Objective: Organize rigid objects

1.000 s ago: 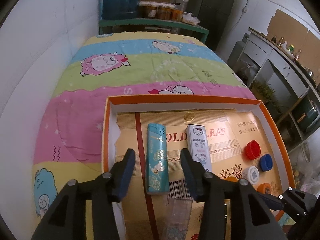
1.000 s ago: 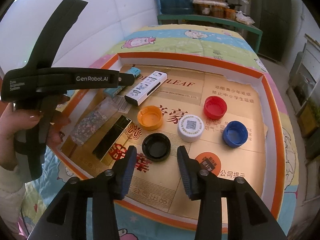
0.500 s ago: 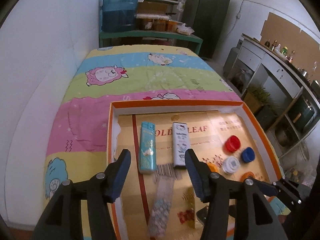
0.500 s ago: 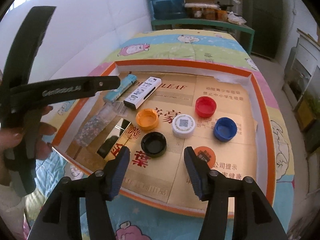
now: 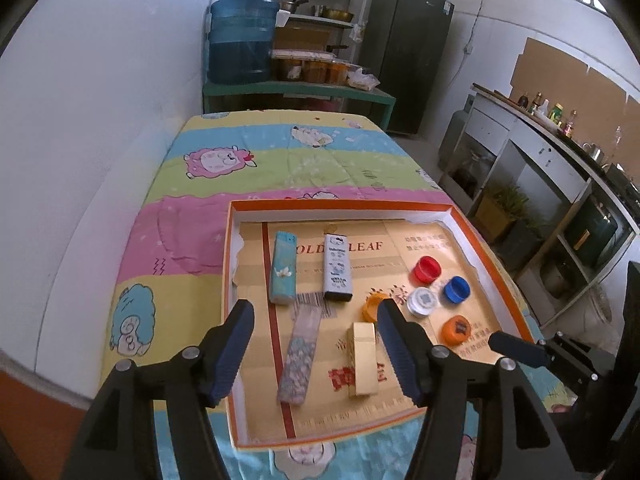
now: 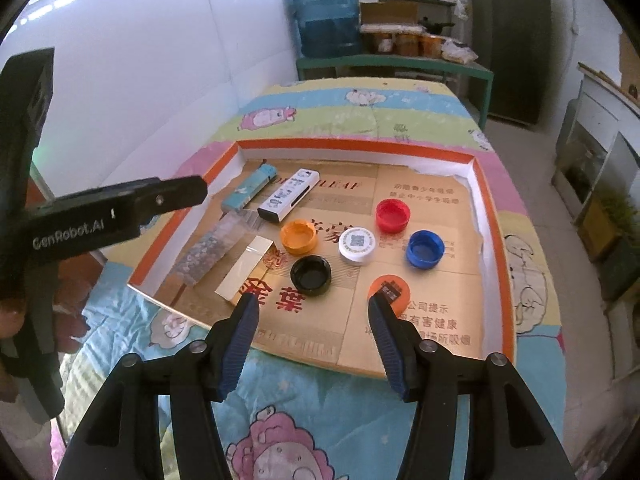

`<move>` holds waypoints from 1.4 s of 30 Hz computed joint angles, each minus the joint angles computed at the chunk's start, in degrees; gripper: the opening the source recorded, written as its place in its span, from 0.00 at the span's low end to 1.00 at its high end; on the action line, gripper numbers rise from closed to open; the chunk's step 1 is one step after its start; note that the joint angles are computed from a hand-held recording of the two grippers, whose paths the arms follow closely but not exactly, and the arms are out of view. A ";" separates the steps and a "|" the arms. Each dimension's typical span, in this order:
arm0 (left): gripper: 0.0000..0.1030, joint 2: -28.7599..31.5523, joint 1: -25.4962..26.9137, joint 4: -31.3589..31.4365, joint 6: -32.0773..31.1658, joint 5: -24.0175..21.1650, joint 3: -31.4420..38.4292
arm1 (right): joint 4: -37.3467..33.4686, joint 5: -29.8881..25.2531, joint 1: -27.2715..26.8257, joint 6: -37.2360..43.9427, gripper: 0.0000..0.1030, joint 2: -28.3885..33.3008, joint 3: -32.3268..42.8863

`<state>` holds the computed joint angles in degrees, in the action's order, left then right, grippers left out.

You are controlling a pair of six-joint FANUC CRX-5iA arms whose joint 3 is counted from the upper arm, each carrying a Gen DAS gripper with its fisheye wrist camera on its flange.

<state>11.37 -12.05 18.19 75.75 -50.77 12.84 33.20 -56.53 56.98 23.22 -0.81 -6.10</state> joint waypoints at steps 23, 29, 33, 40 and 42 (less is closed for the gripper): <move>0.62 -14.91 -0.69 2.96 -2.90 4.35 -14.23 | 13.13 -9.08 10.71 -14.90 0.73 -6.29 -5.84; 0.62 -18.68 -0.68 1.55 -0.18 4.50 -16.57 | 17.18 -17.34 15.22 -19.51 0.73 -6.00 -5.33; 0.62 -21.30 -0.77 0.95 1.33 4.02 -18.16 | 19.14 -20.94 17.45 -22.16 0.73 -5.97 -5.37; 0.62 -26.60 -4.72 -14.17 14.95 4.47 -17.30 | 22.42 -26.29 20.67 -24.57 0.73 -5.23 -4.61; 0.62 -27.00 -7.17 -21.28 20.54 2.65 -15.26 | 22.90 -28.51 21.53 -24.18 0.73 -4.50 -3.55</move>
